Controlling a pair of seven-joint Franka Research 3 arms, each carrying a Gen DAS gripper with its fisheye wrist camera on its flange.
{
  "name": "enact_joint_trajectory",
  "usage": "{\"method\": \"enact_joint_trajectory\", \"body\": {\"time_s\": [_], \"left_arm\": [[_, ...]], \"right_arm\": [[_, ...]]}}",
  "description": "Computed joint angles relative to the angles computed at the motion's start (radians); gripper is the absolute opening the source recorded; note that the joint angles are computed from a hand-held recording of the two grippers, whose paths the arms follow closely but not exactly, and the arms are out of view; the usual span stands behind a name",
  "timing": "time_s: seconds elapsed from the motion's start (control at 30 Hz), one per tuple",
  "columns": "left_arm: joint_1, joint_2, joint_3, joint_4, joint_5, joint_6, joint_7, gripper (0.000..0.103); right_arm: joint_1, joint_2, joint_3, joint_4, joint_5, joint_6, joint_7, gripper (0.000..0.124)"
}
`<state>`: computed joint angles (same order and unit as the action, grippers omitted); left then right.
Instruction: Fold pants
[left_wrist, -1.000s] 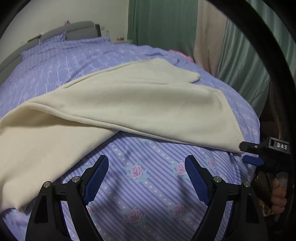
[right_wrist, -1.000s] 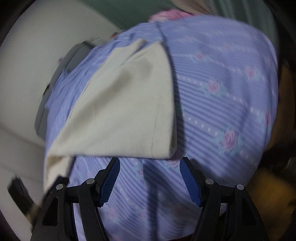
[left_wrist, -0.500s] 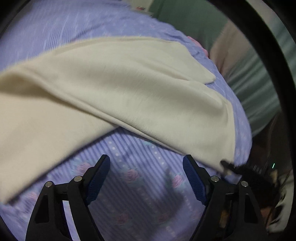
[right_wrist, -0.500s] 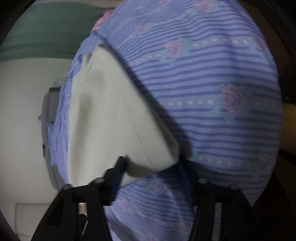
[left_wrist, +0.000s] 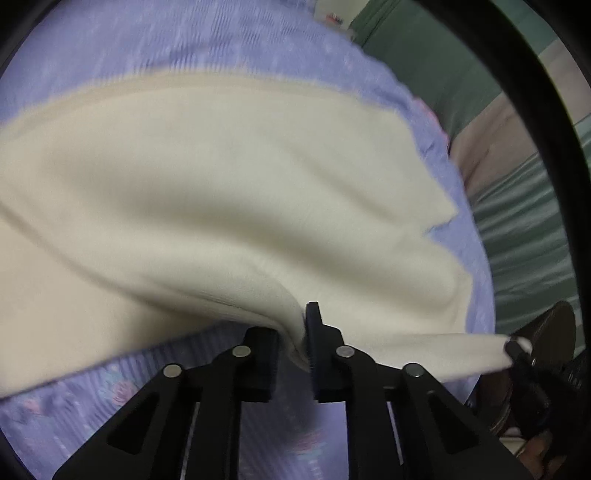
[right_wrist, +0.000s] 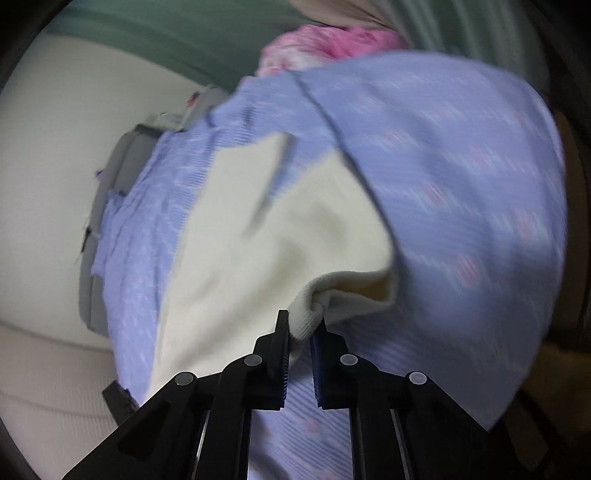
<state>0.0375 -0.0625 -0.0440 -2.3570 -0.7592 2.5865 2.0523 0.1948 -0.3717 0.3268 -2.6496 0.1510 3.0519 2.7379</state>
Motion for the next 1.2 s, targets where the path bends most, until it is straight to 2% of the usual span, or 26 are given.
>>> {"method": "enact_joint_trajectory", "body": {"time_s": [0.07,0.1,0.17,0.23,0.27,0.33,0.37,0.47,0.5,0.53,0.63,0.77,0.93,1.07,1.13,1.17,1.2], "left_arm": [[-0.004,-0.022,-0.008,0.025,0.047,0.014,-0.064,0.014],[-0.009,-0.026,-0.013,0.049,0.071,0.024,-0.097,0.014],[-0.022,-0.012,-0.02,0.101,0.115,0.061,-0.132,0.014],[-0.029,0.025,-0.027,0.159,0.17,0.089,-0.175,0.014],[-0.026,0.065,-0.031,0.212,0.229,0.097,-0.22,0.014],[-0.015,0.122,-0.039,0.279,0.263,0.106,-0.229,0.014],[-0.007,0.17,-0.042,0.334,0.299,0.103,-0.251,0.014],[0.027,0.27,-0.06,0.452,0.356,0.074,-0.302,0.015],[0.034,0.313,-0.063,0.5,0.386,0.062,-0.325,0.015],[0.038,0.349,-0.067,0.541,0.414,0.054,-0.35,0.015],[0.066,0.471,-0.081,0.689,0.468,-0.037,-0.408,0.015],[0.075,0.557,-0.098,0.786,0.571,-0.085,-0.453,0.018],[0.095,0.607,-0.127,0.86,0.599,-0.152,-0.497,0.021],[0.095,0.662,-0.129,0.974,0.597,-0.271,-0.585,0.026],[0.102,0.695,-0.137,1.049,0.572,-0.35,-0.644,0.036],[0.11,0.696,-0.145,1.055,0.557,-0.357,-0.653,0.05],[0.111,0.693,-0.147,1.057,0.551,-0.35,-0.663,0.07]], "right_arm": [[0.079,0.033,-0.111,0.048,0.036,0.026,-0.11,0.012],[0.138,0.059,-0.19,0.087,0.073,0.036,-0.193,0.012],[0.228,0.107,-0.301,0.161,0.147,0.053,-0.338,0.012],[0.282,0.183,-0.383,0.281,0.208,0.022,-0.477,0.012],[0.328,0.233,-0.436,0.355,0.299,0.006,-0.597,0.012],[0.351,0.311,-0.475,0.47,0.409,-0.035,-0.747,0.012],[0.345,0.352,-0.476,0.527,0.456,-0.057,-0.818,0.012],[0.294,0.465,-0.449,0.676,0.495,-0.135,-0.918,0.012],[0.266,0.517,-0.433,0.74,0.448,-0.174,-0.895,0.012],[0.272,0.54,-0.445,0.769,0.462,-0.2,-0.917,0.012],[0.217,0.676,-0.414,0.927,0.384,-0.272,-0.896,0.012],[0.182,0.846,-0.4,1.145,0.264,-0.385,-0.841,0.011],[0.121,0.95,-0.347,1.278,0.192,-0.458,-0.814,0.011],[0.088,1.008,-0.321,1.349,0.156,-0.514,-0.767,0.011],[0.085,1.031,-0.321,1.38,0.137,-0.534,-0.74,0.011],[0.085,1.042,-0.323,1.395,0.127,-0.549,-0.725,0.012],[0.081,1.047,-0.32,1.403,0.123,-0.556,-0.719,0.012]]}}
